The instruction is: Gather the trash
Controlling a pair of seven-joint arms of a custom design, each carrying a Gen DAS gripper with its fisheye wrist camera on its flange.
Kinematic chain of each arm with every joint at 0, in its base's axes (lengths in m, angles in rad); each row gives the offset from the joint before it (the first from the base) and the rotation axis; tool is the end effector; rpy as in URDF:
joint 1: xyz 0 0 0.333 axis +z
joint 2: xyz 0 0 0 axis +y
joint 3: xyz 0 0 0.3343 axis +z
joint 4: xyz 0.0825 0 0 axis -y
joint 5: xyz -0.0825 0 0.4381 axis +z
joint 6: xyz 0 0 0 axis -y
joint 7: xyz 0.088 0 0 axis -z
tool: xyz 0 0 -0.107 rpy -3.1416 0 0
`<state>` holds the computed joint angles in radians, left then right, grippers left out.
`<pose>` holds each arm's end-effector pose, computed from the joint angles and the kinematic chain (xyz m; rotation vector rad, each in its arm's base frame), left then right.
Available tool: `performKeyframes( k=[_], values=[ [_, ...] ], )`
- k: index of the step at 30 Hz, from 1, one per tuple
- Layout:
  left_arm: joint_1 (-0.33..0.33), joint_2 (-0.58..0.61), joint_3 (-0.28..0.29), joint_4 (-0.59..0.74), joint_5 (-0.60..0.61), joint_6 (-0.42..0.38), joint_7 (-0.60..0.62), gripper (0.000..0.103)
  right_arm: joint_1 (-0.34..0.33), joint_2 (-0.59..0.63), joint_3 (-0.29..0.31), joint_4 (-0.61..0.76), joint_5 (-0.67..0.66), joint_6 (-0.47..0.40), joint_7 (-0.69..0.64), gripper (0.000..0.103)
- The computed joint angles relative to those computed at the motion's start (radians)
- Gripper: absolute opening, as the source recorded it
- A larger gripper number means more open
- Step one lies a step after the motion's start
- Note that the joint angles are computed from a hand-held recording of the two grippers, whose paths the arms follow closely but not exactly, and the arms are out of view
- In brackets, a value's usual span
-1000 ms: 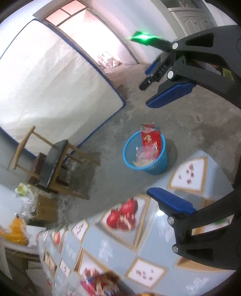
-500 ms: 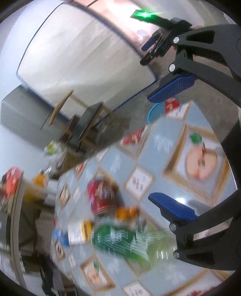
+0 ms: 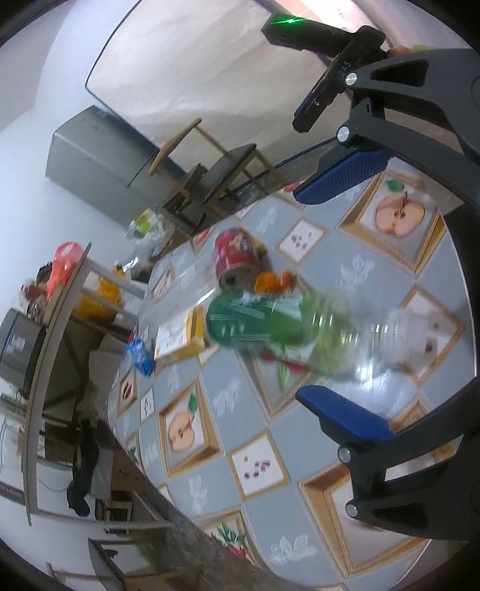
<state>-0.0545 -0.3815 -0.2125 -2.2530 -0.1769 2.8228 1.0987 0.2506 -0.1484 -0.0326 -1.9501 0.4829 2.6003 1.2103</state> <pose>0.5148 -0.1474 0.6274 -2.0600 1.4882 -1.2164 0.6028 0.1226 0.6419 -1.8233 1.3955 -0.3981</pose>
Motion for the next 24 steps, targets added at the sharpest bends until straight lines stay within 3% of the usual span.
performKeyframes(
  k=[5, 12, 24],
  values=[
    [0.025, -0.004, 0.003, -0.015, 0.028, -0.005, 0.003, 0.094, 0.006, 0.136, 0.021, 0.145, 0.133, -0.138, -0.064, 0.079],
    [-0.01, 0.019, 0.052, -0.014, -0.041, -0.009, 0.078, 0.094, -0.048, 0.321, 0.097, 0.338, 0.156, -0.286, -0.015, 0.055],
    [-0.077, 0.04, 0.104, -0.012, -0.198, 0.003, 0.278, 0.094, -0.057, 0.438, 0.159, 0.449, 0.035, -0.306, 0.095, 0.035]
  ],
)
